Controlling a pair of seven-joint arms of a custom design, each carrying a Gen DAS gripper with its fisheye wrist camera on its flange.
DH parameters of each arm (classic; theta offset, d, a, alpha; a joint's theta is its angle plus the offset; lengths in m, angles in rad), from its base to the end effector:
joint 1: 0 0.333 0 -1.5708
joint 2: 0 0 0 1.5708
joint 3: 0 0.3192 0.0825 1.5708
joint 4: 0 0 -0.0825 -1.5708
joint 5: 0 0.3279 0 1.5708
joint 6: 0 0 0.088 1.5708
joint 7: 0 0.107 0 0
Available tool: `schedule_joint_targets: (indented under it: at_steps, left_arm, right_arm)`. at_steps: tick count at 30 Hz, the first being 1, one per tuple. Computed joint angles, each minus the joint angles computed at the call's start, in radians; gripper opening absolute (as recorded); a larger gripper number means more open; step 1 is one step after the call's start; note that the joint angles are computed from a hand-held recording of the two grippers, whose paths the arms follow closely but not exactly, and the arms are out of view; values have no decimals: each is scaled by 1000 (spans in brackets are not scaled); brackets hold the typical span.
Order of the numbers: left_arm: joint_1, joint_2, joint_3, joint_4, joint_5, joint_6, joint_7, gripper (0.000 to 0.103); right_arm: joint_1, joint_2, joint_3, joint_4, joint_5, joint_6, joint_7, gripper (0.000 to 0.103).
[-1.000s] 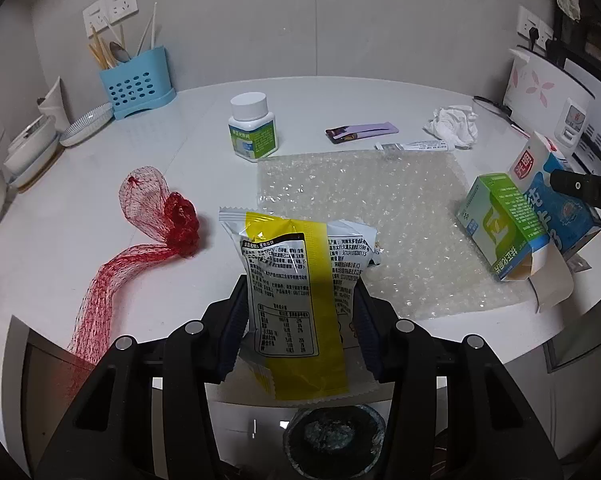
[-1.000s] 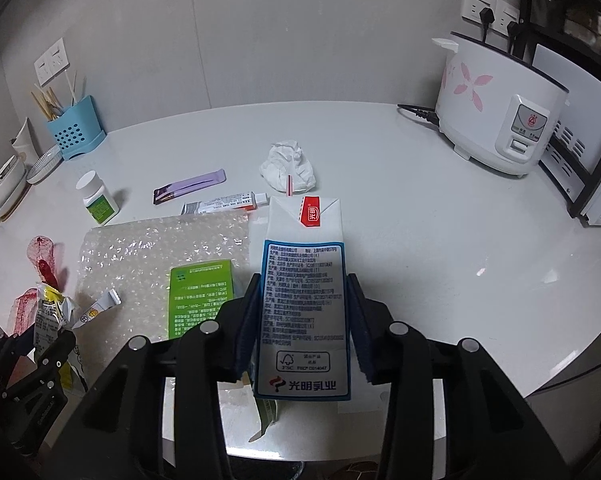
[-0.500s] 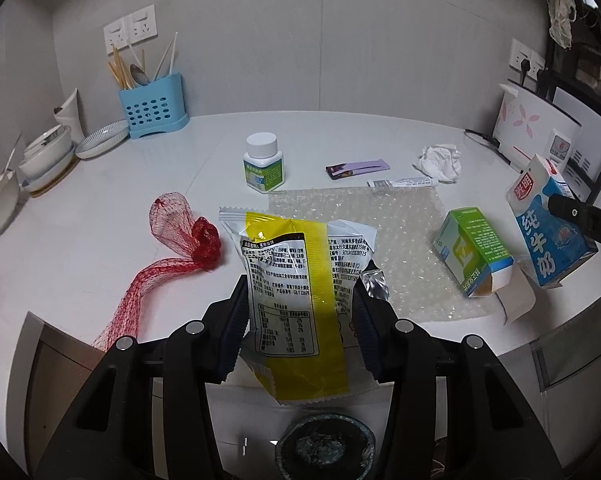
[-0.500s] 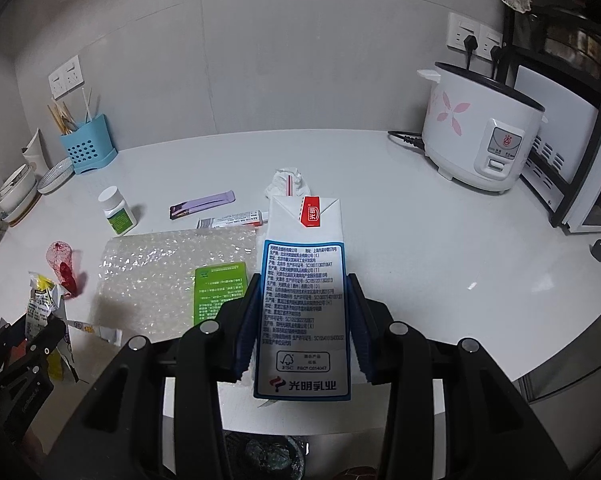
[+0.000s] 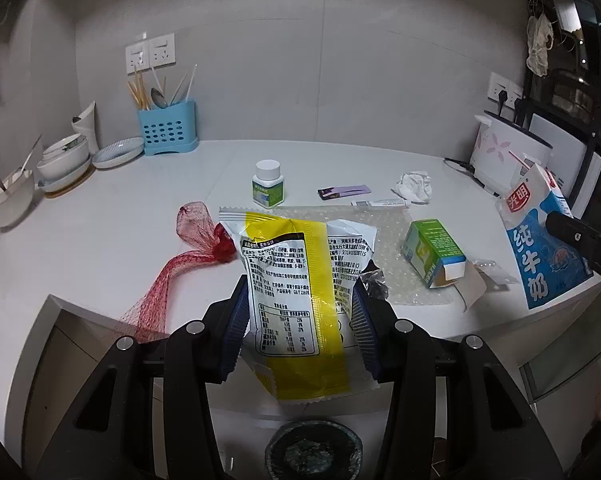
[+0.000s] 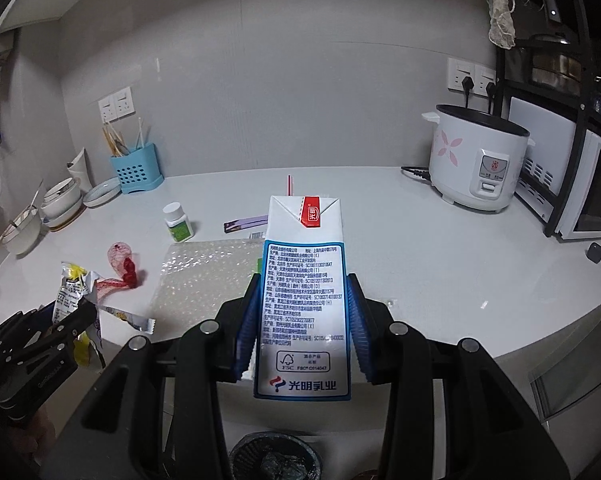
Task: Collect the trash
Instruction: 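Lift the wrapper and carton and carry both down over the trash bin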
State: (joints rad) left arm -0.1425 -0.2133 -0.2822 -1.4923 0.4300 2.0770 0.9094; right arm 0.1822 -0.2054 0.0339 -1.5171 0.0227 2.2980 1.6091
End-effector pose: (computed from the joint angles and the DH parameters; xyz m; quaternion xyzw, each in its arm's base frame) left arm 0.4026 -0.1877 0.8253 -0.6835 0.5790 -0.3058 0.3225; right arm 0.4381 0.0999 0.8404 -0.6749 0.5661 -0.2833 0.3792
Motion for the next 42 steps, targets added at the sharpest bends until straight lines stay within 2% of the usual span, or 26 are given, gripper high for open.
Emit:
schedule_joint_targets:
  at_steps: [6, 13, 23, 32, 36, 42]
  left_arm:
    - [0, -156, 3, -193, -42, 94, -23, 47]
    - [23, -327, -30, -396, -76, 167, -58, 47]
    - [38, -479, -70, -650, -116, 253, -111, 47]
    - [42, -526, -84, -894, -140, 380, -180, 47]
    - [35, -500, -98, -982, -139, 433, -206, 47]
    - [28, -417, -100, -1111, -139, 579, -259, 46]
  right_arm:
    - [31, -203, -8, -284, 72, 151, -49, 39]
    - [80, -411, -13, -588, 128, 284, -81, 39]
    - [115, -580, 13, -906, 132, 404, -67, 39]
    - [108, -559, 40, -1099, 95, 500, 0, 39]
    - [123, -504, 31, -1166, 86, 552, 15, 39]
    - [127, -380, 31, -1231, 75, 643, 46, 39]
